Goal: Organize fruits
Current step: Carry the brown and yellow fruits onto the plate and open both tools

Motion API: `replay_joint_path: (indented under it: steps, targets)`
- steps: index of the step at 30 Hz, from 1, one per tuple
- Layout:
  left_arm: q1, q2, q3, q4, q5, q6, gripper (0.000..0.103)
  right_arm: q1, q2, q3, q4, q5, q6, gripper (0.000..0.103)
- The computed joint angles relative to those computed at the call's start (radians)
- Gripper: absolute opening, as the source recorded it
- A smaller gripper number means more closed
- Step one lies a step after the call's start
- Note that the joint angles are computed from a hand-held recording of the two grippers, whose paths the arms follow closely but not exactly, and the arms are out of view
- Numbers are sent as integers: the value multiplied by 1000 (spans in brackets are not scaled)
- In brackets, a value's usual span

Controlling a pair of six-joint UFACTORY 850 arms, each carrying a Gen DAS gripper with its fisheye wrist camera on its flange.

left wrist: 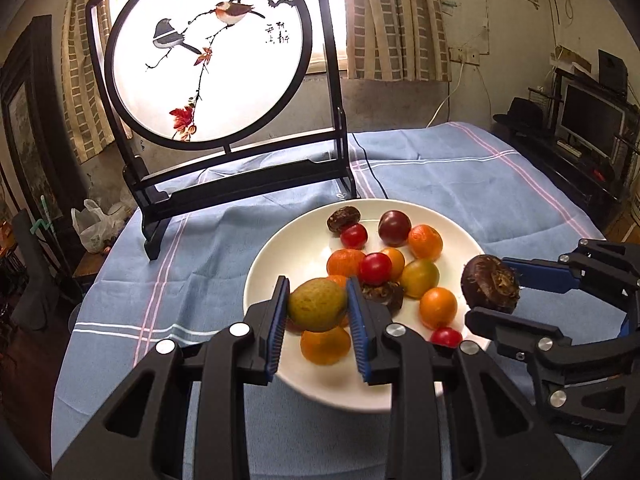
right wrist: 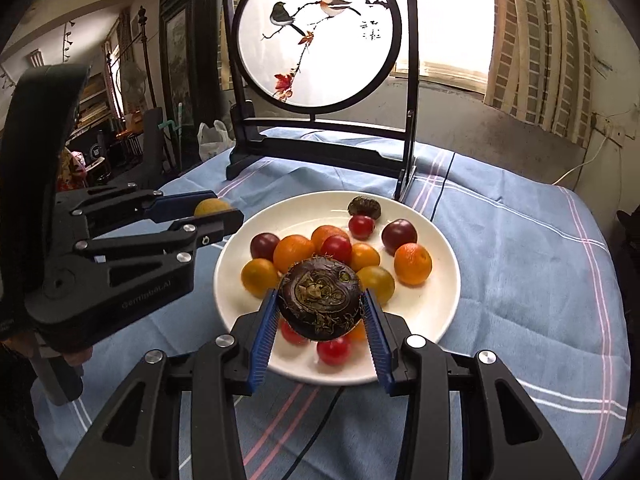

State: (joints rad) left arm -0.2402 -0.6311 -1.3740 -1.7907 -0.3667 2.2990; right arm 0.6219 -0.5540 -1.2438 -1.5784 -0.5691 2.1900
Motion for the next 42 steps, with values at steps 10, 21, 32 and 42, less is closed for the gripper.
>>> replay_joint_path:
  steps: [10,21,32,42]
  targets:
    - [-28,-102,-124,106,67,-153,28,-60,-56,-67,35,45,-56,43]
    - [-35,-139,-173,167,83,-234,28,-87,-86,-107,78,56,-86,43]
    - [-43,-161,-203,191,97,-264,28,-106,-117,-157,108,68,-126,43]
    - [-46,-175,-221,225,103,-298,28,-114,-131,-180,127,65,-146,43]
